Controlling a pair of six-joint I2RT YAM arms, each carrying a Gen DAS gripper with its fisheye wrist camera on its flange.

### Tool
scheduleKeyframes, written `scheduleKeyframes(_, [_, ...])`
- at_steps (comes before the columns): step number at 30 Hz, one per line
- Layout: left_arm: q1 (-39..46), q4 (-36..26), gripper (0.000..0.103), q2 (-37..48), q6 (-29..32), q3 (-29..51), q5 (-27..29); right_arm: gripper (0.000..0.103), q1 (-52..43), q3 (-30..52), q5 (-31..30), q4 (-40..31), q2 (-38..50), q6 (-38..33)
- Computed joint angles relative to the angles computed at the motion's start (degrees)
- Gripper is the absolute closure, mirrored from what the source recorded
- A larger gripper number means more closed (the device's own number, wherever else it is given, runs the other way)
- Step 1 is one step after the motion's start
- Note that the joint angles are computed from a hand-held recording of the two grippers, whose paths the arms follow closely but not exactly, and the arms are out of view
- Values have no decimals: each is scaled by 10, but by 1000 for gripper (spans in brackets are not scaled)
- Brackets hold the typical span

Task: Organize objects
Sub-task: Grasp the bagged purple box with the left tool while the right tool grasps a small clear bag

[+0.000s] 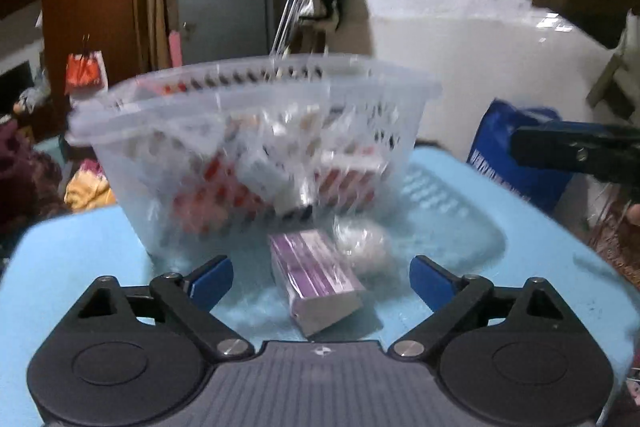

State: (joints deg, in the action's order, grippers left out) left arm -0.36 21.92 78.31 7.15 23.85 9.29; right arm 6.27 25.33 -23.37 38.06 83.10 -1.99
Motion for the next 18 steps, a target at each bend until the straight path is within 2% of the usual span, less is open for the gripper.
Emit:
scheduleKeyframes(3, [-17, 20, 8, 30, -9, -2, -28, 0, -8, 19, -16, -15, 20, 17])
scheduleKeyframes(6, [-7, 29, 23, 60, -20, 8, -19, 0, 3, 16, 1, -9, 24, 21])
scheduleKeyframes(8, [-2, 23, 45, 62, -24, 10, -3, 0, 17, 5, 26, -12, 16, 27])
scheduleKeyframes(13, [43, 62, 45, 34, -19, -26, 33, 0, 37, 31, 24, -35, 61, 25])
scheduleKeyframes(15, [82, 55, 45, 13, -10, -40, 68, 0, 53, 53, 23, -66, 80, 14])
scheduleKeyframes(17, [124, 53, 46, 2, -2, -49, 102, 2, 73, 75, 25, -94, 98, -1])
scheduleKeyframes(18, [141, 55, 46, 4, 0, -51, 114, 8, 88, 85, 37, -101, 108, -7])
